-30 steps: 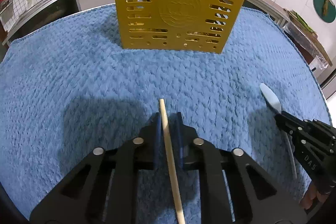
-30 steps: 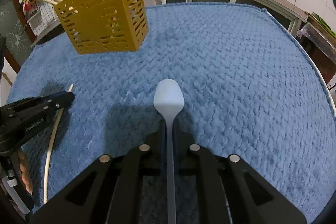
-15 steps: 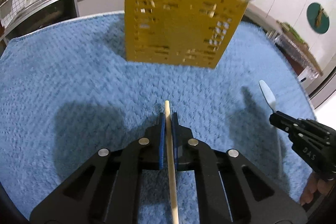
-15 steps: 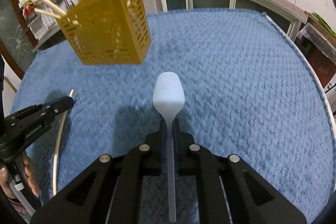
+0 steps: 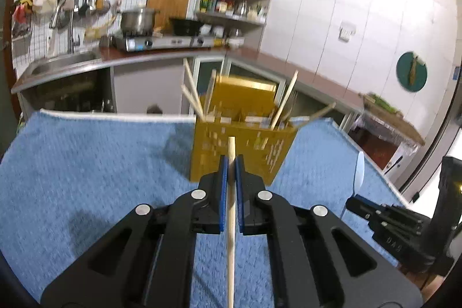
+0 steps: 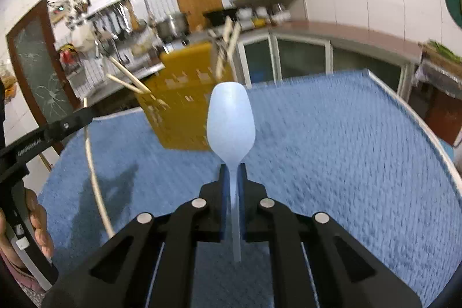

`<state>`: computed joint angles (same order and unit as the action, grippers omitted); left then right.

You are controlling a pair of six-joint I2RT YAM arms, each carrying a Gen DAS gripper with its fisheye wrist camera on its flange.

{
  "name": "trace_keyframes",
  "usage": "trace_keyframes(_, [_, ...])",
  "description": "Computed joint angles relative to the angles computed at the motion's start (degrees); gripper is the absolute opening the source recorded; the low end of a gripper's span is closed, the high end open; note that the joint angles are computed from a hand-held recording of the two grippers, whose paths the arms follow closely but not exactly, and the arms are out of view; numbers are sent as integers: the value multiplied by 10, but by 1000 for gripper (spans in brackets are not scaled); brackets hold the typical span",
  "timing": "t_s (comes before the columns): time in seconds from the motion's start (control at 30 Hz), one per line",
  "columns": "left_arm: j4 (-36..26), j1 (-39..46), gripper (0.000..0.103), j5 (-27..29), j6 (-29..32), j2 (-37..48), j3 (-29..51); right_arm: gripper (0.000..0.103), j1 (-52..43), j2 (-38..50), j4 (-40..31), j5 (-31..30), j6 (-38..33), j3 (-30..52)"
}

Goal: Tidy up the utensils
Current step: 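Lift the spoon and chopstick and lower both into the yellow caddy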

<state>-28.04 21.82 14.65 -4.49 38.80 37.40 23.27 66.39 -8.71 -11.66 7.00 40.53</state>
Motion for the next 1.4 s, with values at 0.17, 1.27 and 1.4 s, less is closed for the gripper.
trace_keyframes(0.17, [10,16,4,20,-4,-8,43,7,32,-37,11,19,9,18])
trace_keyframes(1.27, [393,-81,4,-158,16,299,154,7,86,242,149,105,-26,289])
trace_keyframes(1.4, [407,-81,4,-156,23,311,139,7,93,246,154,124,-40,281])
